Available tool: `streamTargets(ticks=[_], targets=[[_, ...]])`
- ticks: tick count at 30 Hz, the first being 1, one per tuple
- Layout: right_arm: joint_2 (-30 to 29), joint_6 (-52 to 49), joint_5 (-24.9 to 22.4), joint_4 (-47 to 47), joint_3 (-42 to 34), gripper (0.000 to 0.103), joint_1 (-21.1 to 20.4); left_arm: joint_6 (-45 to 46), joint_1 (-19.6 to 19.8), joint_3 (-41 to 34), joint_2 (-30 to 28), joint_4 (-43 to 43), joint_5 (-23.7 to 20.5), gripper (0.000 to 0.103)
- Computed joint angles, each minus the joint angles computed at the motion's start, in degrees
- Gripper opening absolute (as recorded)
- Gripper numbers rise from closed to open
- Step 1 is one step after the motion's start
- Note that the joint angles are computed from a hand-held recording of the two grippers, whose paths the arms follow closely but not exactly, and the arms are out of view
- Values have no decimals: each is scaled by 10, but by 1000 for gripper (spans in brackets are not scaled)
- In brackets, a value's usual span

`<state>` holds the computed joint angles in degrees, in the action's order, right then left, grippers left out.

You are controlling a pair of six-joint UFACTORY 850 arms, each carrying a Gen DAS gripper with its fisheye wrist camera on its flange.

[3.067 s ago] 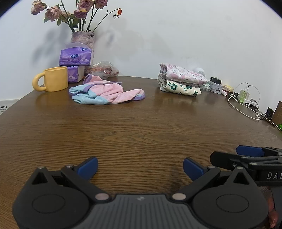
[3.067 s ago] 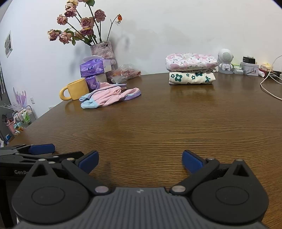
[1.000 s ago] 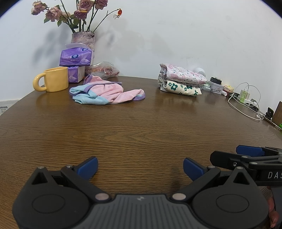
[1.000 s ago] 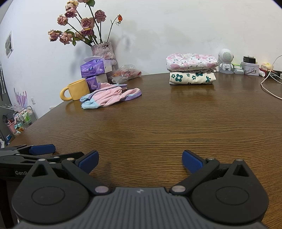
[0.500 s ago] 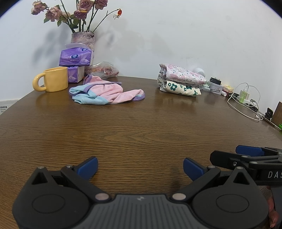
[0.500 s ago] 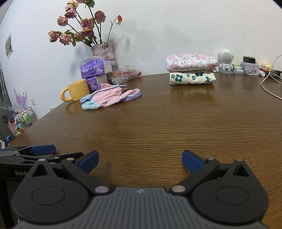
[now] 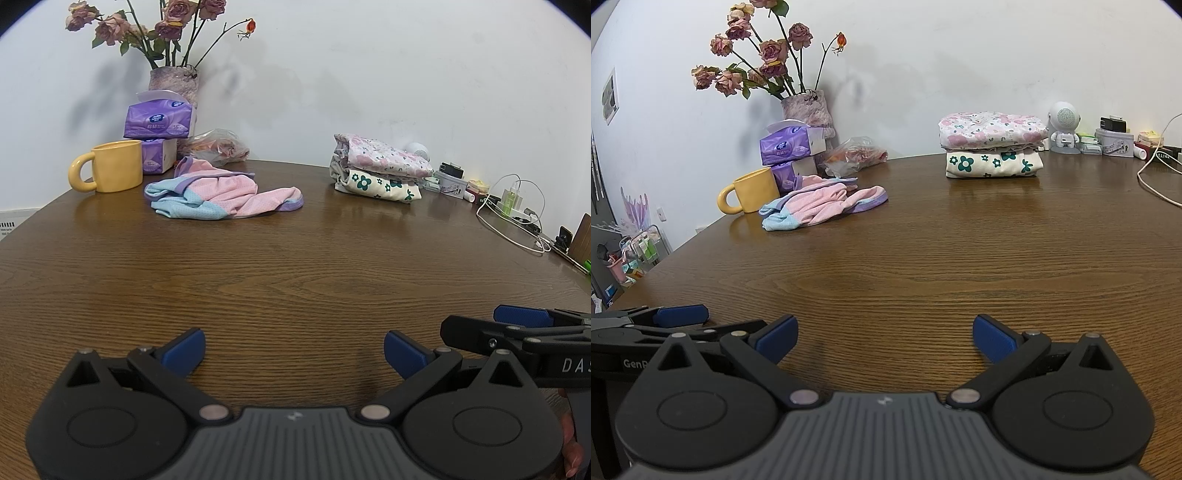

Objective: Fold clothes

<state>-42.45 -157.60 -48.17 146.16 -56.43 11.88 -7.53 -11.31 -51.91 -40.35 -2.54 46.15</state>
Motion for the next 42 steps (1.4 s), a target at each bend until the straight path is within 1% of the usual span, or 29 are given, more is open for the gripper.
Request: streamTargets(ticks=[15, 21, 24, 27, 31, 34, 37, 40, 42], targets=[[0, 2, 2, -1, -1, 103, 0, 0, 0, -1, 0, 1, -1, 103], [-2, 14, 6, -17, -5, 103, -2, 12, -2, -3, 0, -6, -7, 103], [-5, 46, 23, -62, -19, 103, -6, 5, 2, -3, 0, 2, -6, 103], [-3, 84, 41, -118, -35, 103, -8, -1, 9, -10, 5, 23, -29, 103], [1, 146, 60, -199, -63, 103, -10, 21, 22, -18, 22, 27, -32, 103], [4, 197, 80, -256, -98, 103, -6, 64, 30, -41, 30, 3, -56, 103], [0, 246, 106, -306, -144, 103, 1, 112, 42, -85, 27, -21, -109, 103], [-15, 270, 135, -325, -198, 103, 14, 129, 57, -139, 7, -44, -150, 103], [-32, 277, 164, -328, -241, 103, 27, 157, 66, -185, -17, -82, -176, 103]])
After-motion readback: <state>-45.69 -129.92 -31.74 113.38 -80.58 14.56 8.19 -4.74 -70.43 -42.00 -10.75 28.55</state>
